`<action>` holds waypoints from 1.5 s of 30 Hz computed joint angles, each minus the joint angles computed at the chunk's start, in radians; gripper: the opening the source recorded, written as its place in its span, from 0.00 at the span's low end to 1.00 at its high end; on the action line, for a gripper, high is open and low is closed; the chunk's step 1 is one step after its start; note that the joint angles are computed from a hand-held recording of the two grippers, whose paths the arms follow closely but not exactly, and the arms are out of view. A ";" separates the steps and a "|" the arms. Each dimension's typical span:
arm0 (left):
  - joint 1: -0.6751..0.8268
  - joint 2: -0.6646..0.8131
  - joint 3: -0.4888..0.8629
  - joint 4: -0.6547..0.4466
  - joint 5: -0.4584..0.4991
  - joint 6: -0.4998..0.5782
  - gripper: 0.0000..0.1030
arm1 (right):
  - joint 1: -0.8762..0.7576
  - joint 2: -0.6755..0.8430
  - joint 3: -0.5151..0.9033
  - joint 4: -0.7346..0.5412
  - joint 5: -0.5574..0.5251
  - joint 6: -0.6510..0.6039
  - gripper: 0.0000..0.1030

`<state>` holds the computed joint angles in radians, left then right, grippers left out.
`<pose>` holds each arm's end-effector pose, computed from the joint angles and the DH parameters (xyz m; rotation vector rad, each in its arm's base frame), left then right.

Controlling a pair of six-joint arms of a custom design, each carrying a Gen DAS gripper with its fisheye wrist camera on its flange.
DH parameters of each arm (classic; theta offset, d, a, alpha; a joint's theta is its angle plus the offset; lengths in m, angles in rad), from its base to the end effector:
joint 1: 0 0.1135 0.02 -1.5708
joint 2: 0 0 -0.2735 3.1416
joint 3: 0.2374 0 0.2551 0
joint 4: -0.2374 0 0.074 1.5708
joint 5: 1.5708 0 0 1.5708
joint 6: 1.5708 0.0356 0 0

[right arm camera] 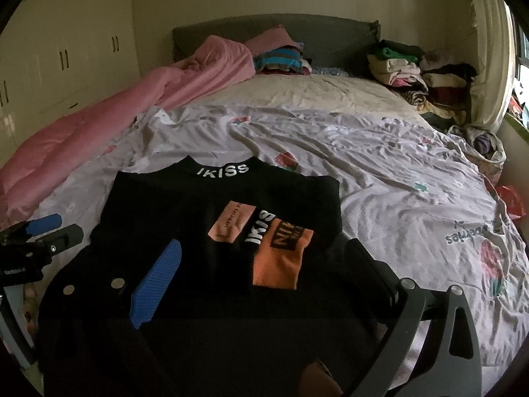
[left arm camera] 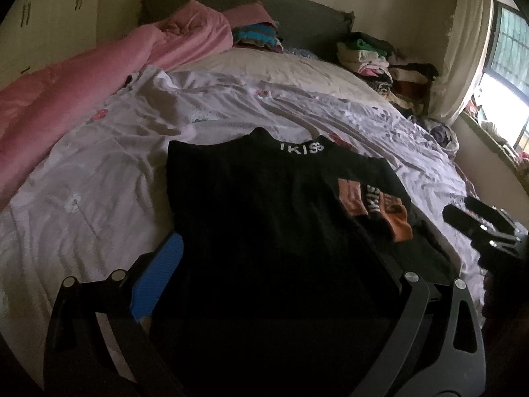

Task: Fold small clothes
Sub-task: 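Move both grippers toward the hem of the black sweatshirt, then grasp the sweatshirt hem with the left and right grippers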

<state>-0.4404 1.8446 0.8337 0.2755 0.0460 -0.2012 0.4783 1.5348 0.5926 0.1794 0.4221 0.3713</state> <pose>0.3229 -0.1540 0.1251 0.3023 2.3158 -0.3778 0.2566 0.1166 0.1480 0.0852 2.2515 -0.0426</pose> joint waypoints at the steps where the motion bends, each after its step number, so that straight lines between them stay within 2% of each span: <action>1: -0.003 -0.008 -0.010 -0.001 -0.007 0.001 0.91 | 0.005 -0.014 -0.009 -0.006 0.002 -0.001 0.96; 15: -0.014 -0.108 -0.140 -0.019 -0.058 0.016 0.91 | 0.070 -0.149 -0.095 -0.071 0.039 0.006 0.96; 31: 0.075 -0.195 -0.302 -0.049 -0.036 0.039 0.91 | 0.091 -0.276 -0.271 -0.123 0.022 0.055 0.96; 43: 0.185 -0.307 -0.421 -0.089 0.113 0.099 0.91 | 0.046 -0.417 -0.378 -0.196 0.019 0.076 0.96; 45: 0.218 -0.320 -0.432 -0.097 0.173 0.116 0.86 | 0.041 -0.439 -0.390 -0.208 0.016 0.076 0.96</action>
